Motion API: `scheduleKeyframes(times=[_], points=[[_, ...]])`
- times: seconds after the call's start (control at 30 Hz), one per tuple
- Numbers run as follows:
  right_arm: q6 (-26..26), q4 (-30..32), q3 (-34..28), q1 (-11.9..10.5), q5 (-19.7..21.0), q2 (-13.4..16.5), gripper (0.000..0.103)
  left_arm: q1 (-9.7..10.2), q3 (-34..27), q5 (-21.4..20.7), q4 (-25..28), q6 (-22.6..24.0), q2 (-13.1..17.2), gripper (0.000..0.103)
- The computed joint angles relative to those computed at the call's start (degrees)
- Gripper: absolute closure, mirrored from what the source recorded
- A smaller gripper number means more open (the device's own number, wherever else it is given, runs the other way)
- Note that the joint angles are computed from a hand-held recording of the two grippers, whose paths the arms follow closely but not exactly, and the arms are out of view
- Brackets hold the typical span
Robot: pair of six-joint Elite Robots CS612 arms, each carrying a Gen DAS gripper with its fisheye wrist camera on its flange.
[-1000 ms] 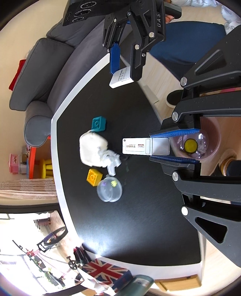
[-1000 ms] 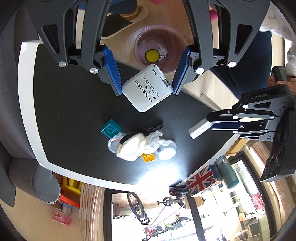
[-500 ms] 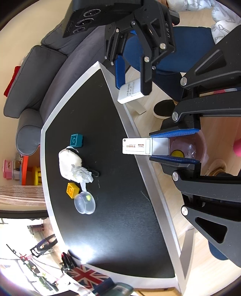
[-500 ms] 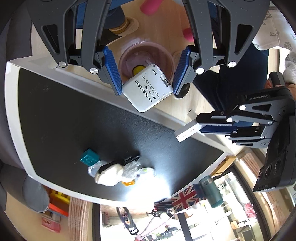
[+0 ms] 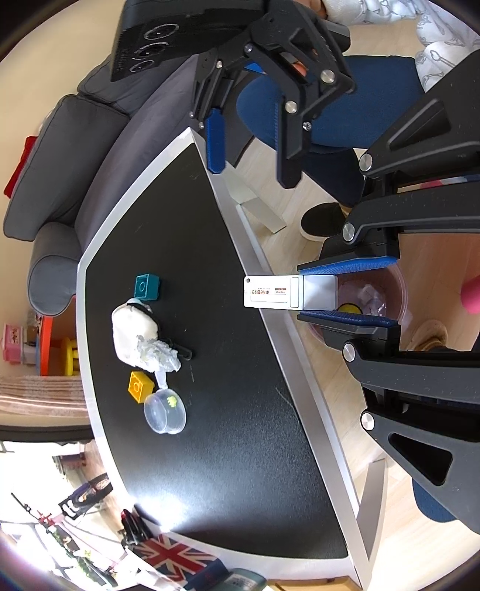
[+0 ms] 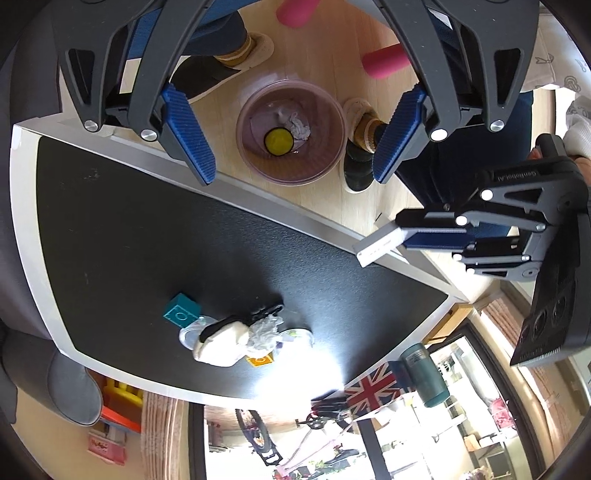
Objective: Collect trash
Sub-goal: 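Open the left tool over the pink bin, dropping the white stick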
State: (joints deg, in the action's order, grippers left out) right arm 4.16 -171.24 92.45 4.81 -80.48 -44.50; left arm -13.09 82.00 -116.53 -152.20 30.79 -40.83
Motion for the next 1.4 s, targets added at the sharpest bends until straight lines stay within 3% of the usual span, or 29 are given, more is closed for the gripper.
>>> scheduleKeyframes(times=[0.27, 0.37, 0.43, 0.53, 0.67, 1.07, 1.4], points=[[1.20, -0.82, 0.70, -0.48, -0.74, -0.29, 0.016, -0.21, -0.30, -1.30, 2.86, 1.05, 0.19, 0.081], [1.58, -1.02, 0.80, -0.57, -0.85, -0.33, 0.015, -0.14, -0.51, -2.03, 2.56, 0.21, 0.35, 0.050], [1.76, -1.25, 0.92, -0.60, -1.12, -0.38, 0.014, -0.04, -0.14, -2.39, 0.21, -1.02, 0.41, 0.016], [1.95, -1.59, 1.09, -0.69, -1.22, -0.44, 0.012, 0.08, -0.03, -2.69, -1.80, -2.37, 0.49, 0.010], [2.30, -1.75, 1.21, -0.78, -1.20, -0.45, 0.007, 0.03, -0.24, -1.28, -2.80, -4.04, 0.64, 0.008], [2.62, -1.92, 0.94, -0.70, -1.56, -0.33, 0.006, 0.42, -0.72, -1.73, -5.32, -5.43, 1.00, 0.008], [2.33, -0.88, -2.13, -1.63, -2.58, 0.41, 0.006, 0.66, -4.57, -1.64, -7.59, -8.38, 2.62, 0.008]])
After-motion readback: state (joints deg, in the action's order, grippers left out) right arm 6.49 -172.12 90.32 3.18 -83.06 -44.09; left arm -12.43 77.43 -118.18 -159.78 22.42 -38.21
